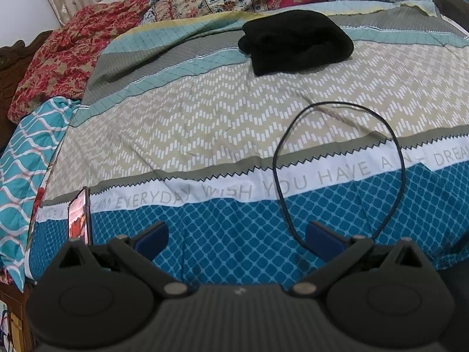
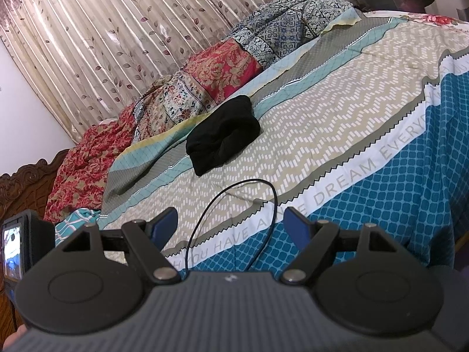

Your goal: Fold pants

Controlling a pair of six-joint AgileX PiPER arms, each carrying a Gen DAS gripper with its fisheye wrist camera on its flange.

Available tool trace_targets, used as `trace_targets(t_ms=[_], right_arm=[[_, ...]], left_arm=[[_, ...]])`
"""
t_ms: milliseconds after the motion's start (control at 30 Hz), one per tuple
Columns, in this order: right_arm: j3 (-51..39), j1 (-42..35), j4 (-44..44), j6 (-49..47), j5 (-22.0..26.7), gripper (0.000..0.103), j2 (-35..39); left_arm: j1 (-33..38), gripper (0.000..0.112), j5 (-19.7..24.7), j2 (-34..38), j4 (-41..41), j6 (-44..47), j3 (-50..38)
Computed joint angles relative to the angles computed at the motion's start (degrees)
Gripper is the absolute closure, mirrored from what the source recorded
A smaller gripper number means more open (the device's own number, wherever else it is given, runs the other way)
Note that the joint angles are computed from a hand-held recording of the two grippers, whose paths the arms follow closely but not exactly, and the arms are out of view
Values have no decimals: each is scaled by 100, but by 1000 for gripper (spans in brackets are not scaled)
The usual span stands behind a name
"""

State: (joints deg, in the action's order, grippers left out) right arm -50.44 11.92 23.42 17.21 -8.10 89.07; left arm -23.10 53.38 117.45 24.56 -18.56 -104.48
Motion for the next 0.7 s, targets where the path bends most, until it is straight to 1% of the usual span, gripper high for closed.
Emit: trace_targets(t_ms=[133,200,700], right_arm=[[8,12,71,-79,-23,22,-5],[7,-13,-82,69,2,22,-11],[8,17,84,-71,7,22,-9]], left_arm=[[12,9,-35,-9,45,-69,-12],[12,9,-9,5,25,-72,-30],[4,9,-9,18,25,-89,-31]])
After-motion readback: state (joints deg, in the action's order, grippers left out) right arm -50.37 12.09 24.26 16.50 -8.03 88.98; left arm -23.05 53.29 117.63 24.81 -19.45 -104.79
